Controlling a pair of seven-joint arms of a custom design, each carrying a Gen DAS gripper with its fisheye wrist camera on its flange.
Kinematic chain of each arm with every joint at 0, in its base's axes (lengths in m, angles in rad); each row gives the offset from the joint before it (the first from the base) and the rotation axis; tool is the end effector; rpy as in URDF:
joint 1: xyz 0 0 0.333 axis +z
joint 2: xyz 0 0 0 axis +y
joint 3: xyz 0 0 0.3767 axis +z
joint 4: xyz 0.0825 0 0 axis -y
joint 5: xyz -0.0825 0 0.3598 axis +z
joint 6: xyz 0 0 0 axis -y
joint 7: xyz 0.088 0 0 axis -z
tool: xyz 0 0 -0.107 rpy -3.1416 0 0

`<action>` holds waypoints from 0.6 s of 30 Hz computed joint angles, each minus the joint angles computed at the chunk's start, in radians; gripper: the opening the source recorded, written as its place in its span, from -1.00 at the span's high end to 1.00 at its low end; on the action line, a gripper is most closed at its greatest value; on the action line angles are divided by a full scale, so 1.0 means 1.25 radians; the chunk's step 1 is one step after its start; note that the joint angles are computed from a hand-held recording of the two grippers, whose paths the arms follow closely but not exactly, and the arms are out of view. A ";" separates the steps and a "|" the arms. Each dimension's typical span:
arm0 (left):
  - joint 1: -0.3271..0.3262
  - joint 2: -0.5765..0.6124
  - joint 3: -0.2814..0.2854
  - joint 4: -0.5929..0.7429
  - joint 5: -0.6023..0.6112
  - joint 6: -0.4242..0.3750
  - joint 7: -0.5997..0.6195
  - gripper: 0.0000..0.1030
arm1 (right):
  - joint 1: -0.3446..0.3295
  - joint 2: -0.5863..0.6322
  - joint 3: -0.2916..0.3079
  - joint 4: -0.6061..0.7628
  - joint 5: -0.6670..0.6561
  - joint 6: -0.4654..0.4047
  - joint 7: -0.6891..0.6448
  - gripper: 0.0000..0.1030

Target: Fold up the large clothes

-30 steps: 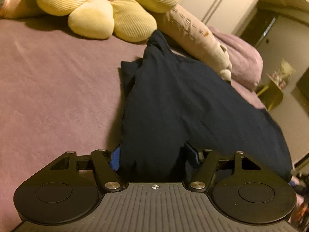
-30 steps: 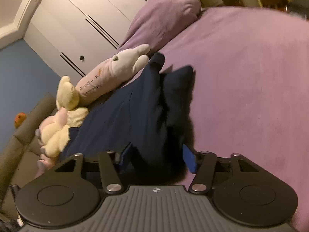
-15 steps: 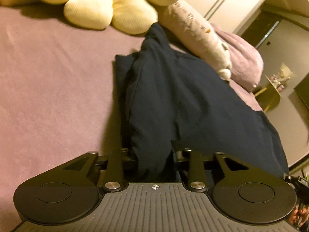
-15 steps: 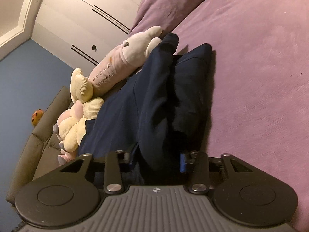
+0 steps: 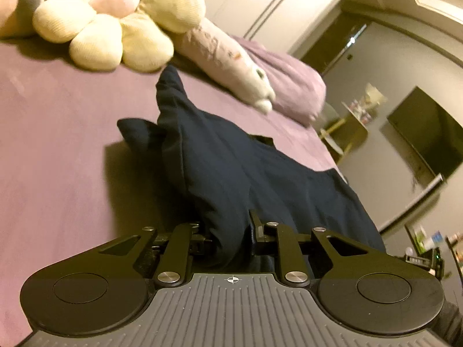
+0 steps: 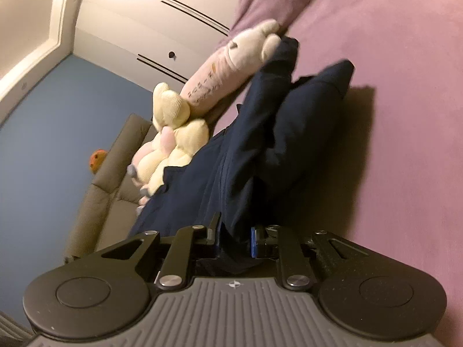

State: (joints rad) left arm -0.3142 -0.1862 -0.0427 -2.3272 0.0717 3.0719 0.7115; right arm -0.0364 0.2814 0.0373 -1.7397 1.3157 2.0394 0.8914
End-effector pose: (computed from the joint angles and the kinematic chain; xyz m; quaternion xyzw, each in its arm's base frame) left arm 0.4631 -0.1807 0.6001 -0.7522 0.4825 -0.4374 0.1007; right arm 0.6518 0.0516 0.5225 -0.5944 0.5847 0.2325 0.5008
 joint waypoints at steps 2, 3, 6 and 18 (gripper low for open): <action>0.014 -0.057 -0.036 -0.042 0.018 -0.048 -0.051 0.54 | -0.011 -0.070 -0.014 -0.081 -0.026 -0.024 0.000 0.66; 0.021 -0.081 -0.054 -0.058 0.038 -0.083 -0.072 0.43 | -0.010 -0.103 -0.024 -0.118 -0.045 -0.024 -0.001 0.66; 0.070 -0.125 -0.132 -0.049 0.122 -0.269 -0.185 0.00 | 0.021 -0.204 -0.046 -0.210 -0.170 0.072 0.011 0.37; 0.171 0.090 -0.281 0.236 0.711 -0.472 -0.620 -0.76 | 0.264 -0.207 0.044 -0.224 -0.086 0.645 -0.182 0.22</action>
State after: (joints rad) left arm -0.1001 -0.0733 -0.3944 -2.0325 0.9608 2.4818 -0.0632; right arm 0.2941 0.0222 0.0921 -2.0191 1.2084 2.8456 0.6642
